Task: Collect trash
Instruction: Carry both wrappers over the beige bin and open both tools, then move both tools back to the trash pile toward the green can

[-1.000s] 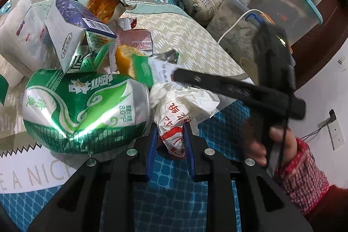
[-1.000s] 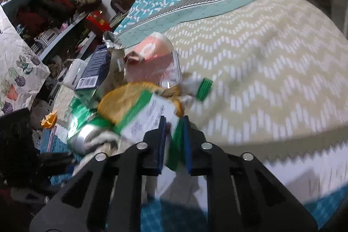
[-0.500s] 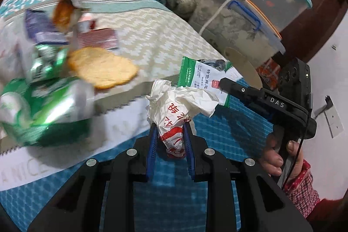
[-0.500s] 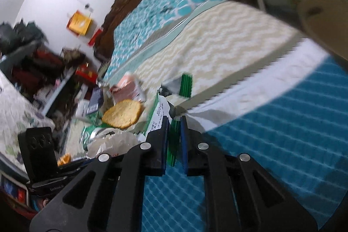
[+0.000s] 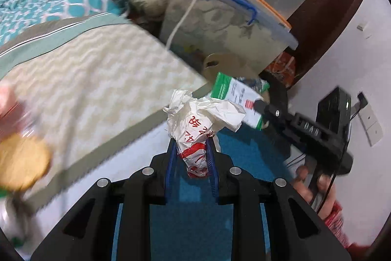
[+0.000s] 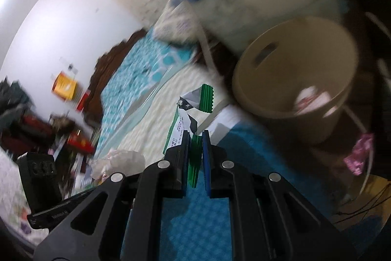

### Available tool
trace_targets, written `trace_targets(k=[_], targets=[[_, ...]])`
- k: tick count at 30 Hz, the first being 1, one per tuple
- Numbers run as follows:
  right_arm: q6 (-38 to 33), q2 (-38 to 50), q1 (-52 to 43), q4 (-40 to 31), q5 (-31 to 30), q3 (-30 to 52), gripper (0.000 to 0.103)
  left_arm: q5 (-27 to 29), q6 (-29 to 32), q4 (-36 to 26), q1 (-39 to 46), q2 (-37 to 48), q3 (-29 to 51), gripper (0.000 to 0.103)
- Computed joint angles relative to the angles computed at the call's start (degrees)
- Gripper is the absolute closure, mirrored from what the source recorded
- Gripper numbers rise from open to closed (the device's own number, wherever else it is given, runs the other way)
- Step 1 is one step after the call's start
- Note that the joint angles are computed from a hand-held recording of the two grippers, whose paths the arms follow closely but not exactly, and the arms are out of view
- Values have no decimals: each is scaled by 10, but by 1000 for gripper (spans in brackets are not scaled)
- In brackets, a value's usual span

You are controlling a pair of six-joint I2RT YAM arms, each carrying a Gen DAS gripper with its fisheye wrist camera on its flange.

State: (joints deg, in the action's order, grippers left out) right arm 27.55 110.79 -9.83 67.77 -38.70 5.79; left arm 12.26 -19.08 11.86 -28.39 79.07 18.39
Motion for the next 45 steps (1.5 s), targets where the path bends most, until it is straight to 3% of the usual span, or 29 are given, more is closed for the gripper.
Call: trace_targets(k=[5, 9, 14, 15, 17, 18, 19, 20, 22, 24, 29, 33, 37, 41, 45], targets=[[-30, 0, -128, -98, -33, 65, 91, 7, -44, 7, -46, 173, 174, 81], [-52, 22, -161, -160, -26, 120, 91, 10, -68, -14, -65, 280, 294, 80], [-62, 74, -174, -204, -36, 181, 87, -30, -78, -39, -91, 390, 406, 77], [-58, 82, -173, -209, -42, 191, 87, -36, -83, -41, -94, 405, 420, 72], [-65, 87, -175, -227, -52, 202, 87, -38, -95, -47, -96, 434, 447, 53], [-65, 90, -172, -226, -52, 200, 85, -44, -101, -49, -97, 442, 453, 35], [-70, 90, -167, -232, -50, 203, 76, -52, -107, -46, -99, 447, 455, 28], [-72, 87, -164, -232, -50, 200, 69, -58, -108, -39, -101, 448, 453, 28], [-68, 82, -166, -203, -44, 186, 24, -59, -102, -42, -104, 446, 452, 28], [-49, 80, -176, -135, -35, 155, 24, -60, -95, -45, -104, 437, 446, 28], [-50, 66, -179, -111, -35, 129, 24, -88, -66, -8, -112, 332, 343, 28], [-35, 44, -157, -65, -48, 88, 24, -180, -32, 23, -138, 202, 223, 28], [-16, 28, -66, 1, -13, 36, 25, -264, -24, 21, -159, 73, 118, 28], [23, 10, 82, 39, 54, 10, 28, -338, -38, -28, -173, -91, 16, 29], [68, 11, 238, 48, 122, 21, 35, -394, -60, -185, -181, -330, -65, 29]])
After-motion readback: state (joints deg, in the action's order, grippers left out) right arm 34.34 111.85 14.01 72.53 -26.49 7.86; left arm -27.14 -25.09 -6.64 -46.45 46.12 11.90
